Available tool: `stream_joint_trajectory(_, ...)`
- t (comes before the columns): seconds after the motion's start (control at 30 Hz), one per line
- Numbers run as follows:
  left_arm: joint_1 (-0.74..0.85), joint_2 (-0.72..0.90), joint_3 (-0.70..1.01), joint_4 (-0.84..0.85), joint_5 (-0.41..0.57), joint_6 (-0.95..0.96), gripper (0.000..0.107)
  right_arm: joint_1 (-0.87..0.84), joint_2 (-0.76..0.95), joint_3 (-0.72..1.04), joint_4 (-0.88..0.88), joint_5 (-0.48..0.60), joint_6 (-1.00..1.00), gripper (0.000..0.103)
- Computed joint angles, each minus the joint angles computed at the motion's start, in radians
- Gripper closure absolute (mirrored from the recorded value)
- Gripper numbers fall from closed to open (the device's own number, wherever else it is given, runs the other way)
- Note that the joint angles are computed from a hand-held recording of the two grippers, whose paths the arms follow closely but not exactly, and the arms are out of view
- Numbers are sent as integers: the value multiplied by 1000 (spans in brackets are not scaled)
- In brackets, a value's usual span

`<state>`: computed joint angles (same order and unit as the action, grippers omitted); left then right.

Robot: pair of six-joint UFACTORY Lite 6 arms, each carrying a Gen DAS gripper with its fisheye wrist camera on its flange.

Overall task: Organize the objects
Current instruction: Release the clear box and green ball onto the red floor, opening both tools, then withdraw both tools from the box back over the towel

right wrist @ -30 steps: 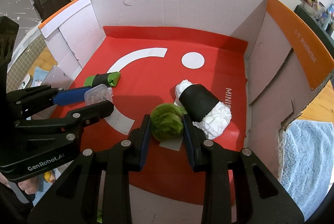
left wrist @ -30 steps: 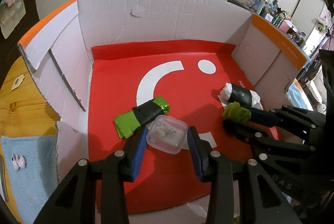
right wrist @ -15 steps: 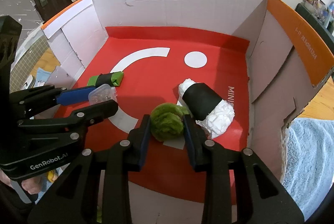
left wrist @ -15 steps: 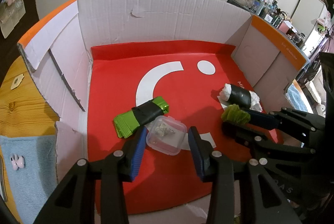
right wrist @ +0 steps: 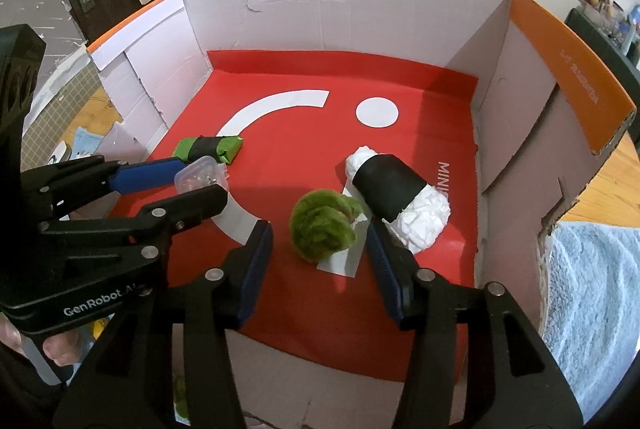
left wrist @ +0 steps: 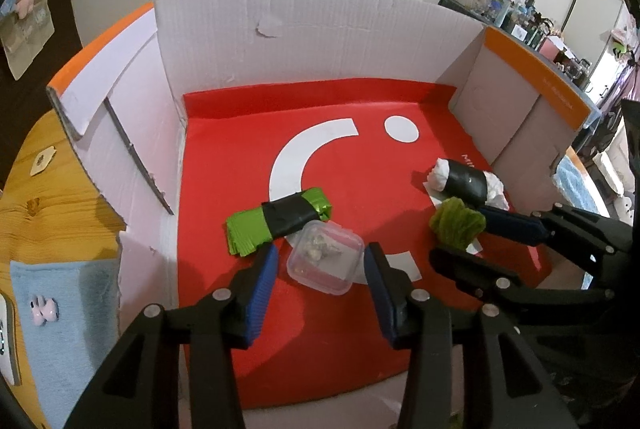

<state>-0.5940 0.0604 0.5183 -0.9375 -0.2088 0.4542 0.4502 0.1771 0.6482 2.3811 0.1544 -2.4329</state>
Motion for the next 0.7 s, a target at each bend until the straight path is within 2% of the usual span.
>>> stream_joint_trajectory(0.2, -3, -25, -20, -39, -6, 30, 59, -8, -7, -10, -6, 13, 6, 55)
stream_joint_trajectory(0.33, -29, -61, -43, -144, -24, 117, 52, -15, -29, -26, -37, 21, 34, 55)
stream_joint_trajectory(0.43, -44, -84, -58, -186, -32, 150, 52, -13, -53, -39, -44, 23, 44, 55)
stream_joint_trajectory(0.57, -61, -117, -81, -240, -37, 189, 52, 1, -81, -60, 40, 21, -34, 54)
stream_joint_trajectory(0.7, -85, -160, -102, -338, -45, 268, 49, 12, -114, -86, 105, 23, -97, 48)
